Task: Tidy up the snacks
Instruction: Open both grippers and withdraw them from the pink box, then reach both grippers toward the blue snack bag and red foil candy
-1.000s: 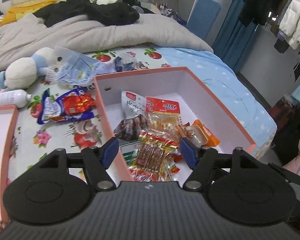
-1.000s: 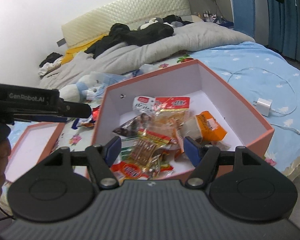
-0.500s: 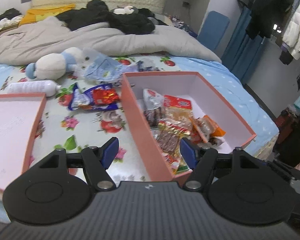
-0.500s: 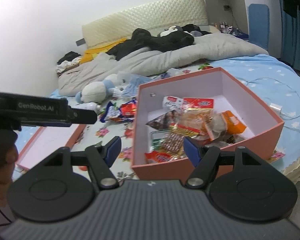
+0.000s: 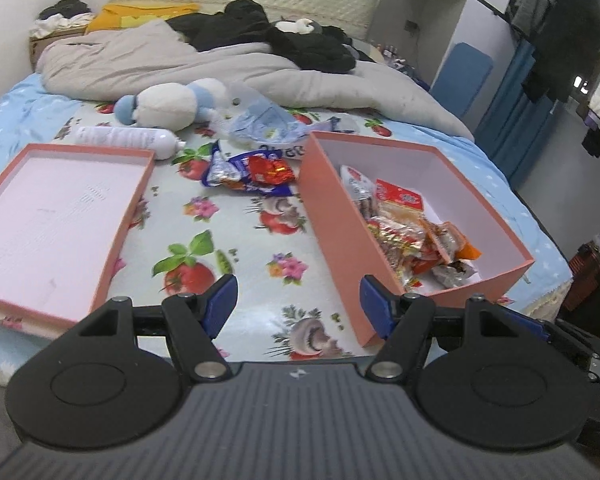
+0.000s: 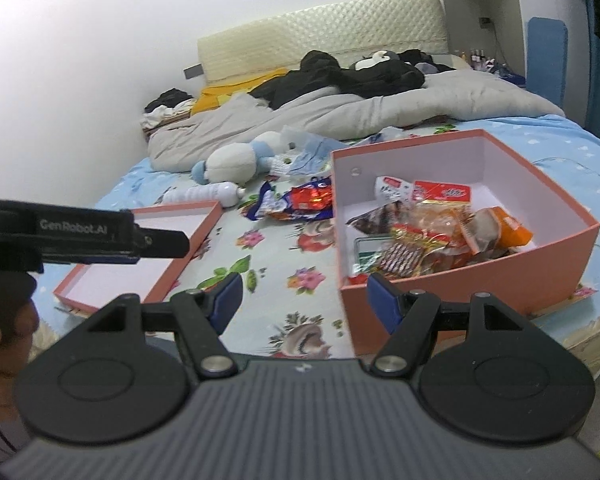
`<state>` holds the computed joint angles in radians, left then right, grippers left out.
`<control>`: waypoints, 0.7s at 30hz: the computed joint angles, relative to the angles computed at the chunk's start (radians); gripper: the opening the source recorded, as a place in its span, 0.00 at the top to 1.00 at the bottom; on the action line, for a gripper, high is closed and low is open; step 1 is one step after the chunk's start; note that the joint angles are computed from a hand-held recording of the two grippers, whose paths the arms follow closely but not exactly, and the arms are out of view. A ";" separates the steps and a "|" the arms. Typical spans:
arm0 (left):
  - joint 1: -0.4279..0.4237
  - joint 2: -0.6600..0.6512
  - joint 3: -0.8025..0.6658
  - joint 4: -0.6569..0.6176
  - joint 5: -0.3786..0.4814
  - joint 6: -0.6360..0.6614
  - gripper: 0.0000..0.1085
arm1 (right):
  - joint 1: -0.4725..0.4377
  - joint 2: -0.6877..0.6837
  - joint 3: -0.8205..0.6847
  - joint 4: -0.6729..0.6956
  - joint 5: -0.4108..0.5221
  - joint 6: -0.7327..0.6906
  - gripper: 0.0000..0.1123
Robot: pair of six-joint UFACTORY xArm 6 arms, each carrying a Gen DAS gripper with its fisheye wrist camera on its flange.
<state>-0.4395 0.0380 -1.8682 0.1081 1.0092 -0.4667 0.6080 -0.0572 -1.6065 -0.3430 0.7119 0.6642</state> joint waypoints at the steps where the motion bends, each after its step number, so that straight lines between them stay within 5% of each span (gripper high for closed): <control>1: 0.002 -0.017 0.028 0.008 -0.011 -0.007 0.33 | 0.005 0.006 -0.003 0.001 -0.001 -0.005 0.37; 11: 0.063 -0.067 0.138 -0.014 -0.064 0.033 0.33 | 0.035 0.081 -0.066 -0.062 0.004 0.038 0.37; 21: 0.147 0.082 0.053 -0.093 -0.096 0.165 0.32 | 0.031 0.248 -0.228 -0.060 0.012 0.030 0.37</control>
